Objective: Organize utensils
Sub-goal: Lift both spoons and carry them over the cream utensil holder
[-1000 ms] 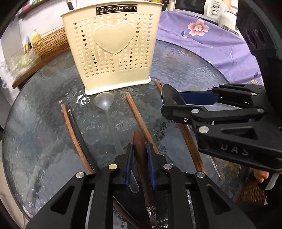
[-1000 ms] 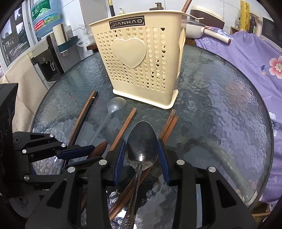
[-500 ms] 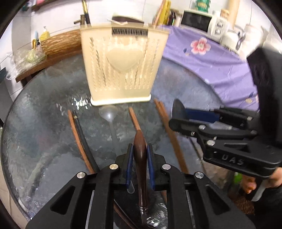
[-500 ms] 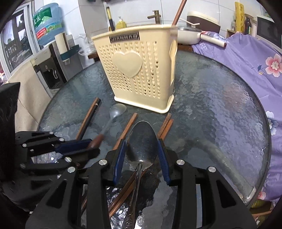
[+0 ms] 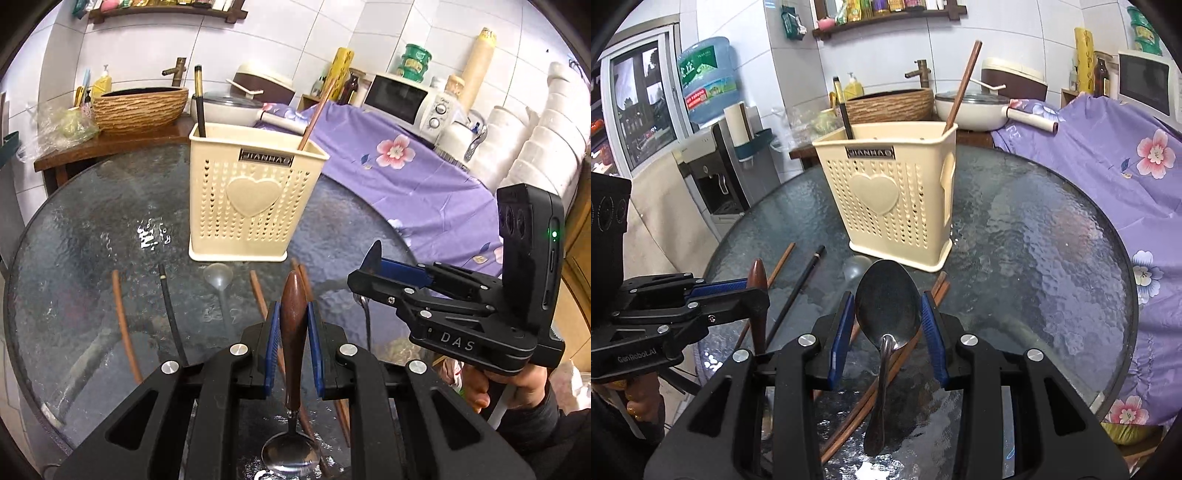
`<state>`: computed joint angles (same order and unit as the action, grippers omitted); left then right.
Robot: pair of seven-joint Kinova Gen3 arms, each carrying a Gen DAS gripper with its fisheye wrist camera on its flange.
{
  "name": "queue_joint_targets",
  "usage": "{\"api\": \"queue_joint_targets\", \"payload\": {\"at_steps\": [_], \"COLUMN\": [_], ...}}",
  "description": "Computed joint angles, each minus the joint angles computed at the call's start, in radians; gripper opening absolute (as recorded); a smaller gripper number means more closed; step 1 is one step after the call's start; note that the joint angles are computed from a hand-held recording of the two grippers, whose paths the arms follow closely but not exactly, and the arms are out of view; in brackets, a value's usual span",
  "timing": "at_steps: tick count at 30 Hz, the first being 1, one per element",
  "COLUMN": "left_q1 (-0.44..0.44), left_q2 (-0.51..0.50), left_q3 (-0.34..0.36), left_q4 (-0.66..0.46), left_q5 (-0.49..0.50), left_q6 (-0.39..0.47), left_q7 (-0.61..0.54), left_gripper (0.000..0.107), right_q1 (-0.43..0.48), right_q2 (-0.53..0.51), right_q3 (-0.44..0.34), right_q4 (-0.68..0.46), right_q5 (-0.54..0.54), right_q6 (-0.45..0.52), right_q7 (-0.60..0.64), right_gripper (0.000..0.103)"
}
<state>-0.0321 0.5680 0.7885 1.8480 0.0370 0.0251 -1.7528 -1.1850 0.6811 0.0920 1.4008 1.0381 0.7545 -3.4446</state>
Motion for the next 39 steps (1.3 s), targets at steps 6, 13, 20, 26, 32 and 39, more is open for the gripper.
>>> {"api": "queue_joint_targets", "payload": {"at_steps": [6,13,20,26,32,39], "left_q1": [-0.051,-0.074,-0.088,-0.076,-0.082,-0.069], "left_q2": [0.003,-0.002,-0.019,-0.037,-0.053,-0.070], "left_q3": [0.051,0.083,0.104,0.092,0.097,0.076], "left_q4": [0.012,0.012,0.016,0.004,-0.030,-0.147], "left_q5": [-0.013,-0.034,-0.074,-0.107,-0.124,-0.096], "left_q6": [-0.014,-0.026,-0.056,-0.065,-0.053,0.007], "left_q7": [-0.004,-0.002,0.013,0.044,0.060,0.040], "left_gripper": [0.015,0.015,0.015,0.015,0.015,0.015], "right_q1": [-0.012,-0.007,0.001,0.010,0.017,0.067], "right_q2": [-0.015,-0.035,-0.049,-0.061,-0.077,-0.087], "right_q3": [0.004,-0.008,-0.025,-0.029,-0.030,-0.038], "right_q4": [0.019,0.029,0.017,0.012,-0.002,-0.091], "right_q5": [0.039,0.077,0.099,0.122,0.162,0.171], "right_q6": [-0.007,-0.009,0.011,0.021,0.052,0.071], "right_q7": [-0.039,-0.050,-0.023,-0.019,-0.003,0.115], "right_gripper": [0.037,0.037,0.037,0.037,0.037,0.037]}}
